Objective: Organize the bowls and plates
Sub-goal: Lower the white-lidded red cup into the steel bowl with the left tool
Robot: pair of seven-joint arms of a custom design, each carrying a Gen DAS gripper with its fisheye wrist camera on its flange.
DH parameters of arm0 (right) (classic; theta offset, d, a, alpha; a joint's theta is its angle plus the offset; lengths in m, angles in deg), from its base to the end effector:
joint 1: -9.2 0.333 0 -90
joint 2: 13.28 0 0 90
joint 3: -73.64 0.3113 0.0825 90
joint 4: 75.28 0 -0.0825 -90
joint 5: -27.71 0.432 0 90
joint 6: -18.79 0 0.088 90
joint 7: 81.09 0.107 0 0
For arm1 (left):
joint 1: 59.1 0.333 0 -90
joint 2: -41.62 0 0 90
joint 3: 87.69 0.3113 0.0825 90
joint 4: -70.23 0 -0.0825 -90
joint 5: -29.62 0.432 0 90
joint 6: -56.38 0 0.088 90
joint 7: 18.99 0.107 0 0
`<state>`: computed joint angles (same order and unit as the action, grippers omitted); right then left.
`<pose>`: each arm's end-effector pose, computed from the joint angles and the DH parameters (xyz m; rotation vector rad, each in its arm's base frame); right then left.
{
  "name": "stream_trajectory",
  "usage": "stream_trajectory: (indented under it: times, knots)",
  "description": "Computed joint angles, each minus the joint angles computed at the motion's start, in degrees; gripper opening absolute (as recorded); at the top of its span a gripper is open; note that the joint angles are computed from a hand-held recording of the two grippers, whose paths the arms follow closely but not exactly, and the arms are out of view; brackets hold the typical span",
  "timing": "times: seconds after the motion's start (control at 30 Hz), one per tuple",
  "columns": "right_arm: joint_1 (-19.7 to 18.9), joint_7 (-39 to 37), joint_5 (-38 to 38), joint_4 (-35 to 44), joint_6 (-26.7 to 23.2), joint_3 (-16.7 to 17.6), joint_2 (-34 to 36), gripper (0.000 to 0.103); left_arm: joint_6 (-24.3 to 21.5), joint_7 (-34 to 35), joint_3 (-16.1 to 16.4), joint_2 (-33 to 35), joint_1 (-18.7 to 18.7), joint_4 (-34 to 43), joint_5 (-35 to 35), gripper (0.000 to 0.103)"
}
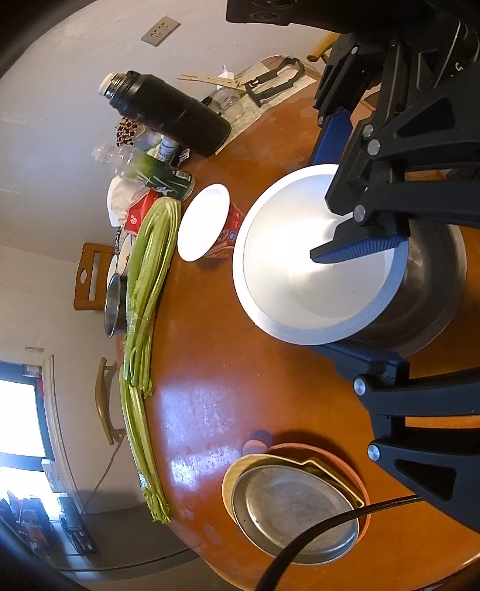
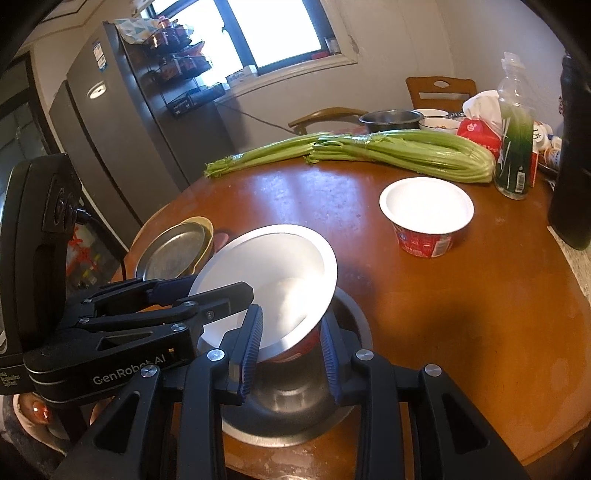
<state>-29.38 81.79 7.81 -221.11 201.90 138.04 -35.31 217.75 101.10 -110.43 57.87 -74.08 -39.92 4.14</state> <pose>0.4564 0.2576 0.3748 -1.3370 1.9027 -0.4925 0.5703 -0.3938 0.3896 -1.1280 2.6110 -1.0293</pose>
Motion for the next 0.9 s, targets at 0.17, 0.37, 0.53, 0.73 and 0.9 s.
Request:
stream_trajectory:
  times: [0.17,0.37,0.53,0.73,0.9]
  knots:
    - [1.4,0.5,0.3,-0.9,-0.3,-0.7,-0.4,0.034,-0.2,0.2,0.0,-0.3,0.0,-0.8,0.0,0.041]
    - [2.0,0.6,0.1,-1.3,-0.2,-0.8,0.3,0.034,-0.3,-0.2,0.2,-0.3,-0.1,-1.5,0.1,0.041]
    - [1.5,0.7,-0.5,-1.1,-0.1,-0.3,1.5,0.034,-0.3,-1.2,0.6,0.1,-0.4,-1.7,1.3,0.041]
    - [0.7,0.8,-0.5,-1.2,0.2,0.5,2.9,0.034,-0.7,-2.9,0.9,0.7,-0.8,-1.6,3.1,0.041]
    - [-0.3,0.6,-0.5,-1.0,0.1,1.4,3.7,0.034,-1.0,-3.6,0.9,1.3,-0.7,-1.3,4.1,0.041]
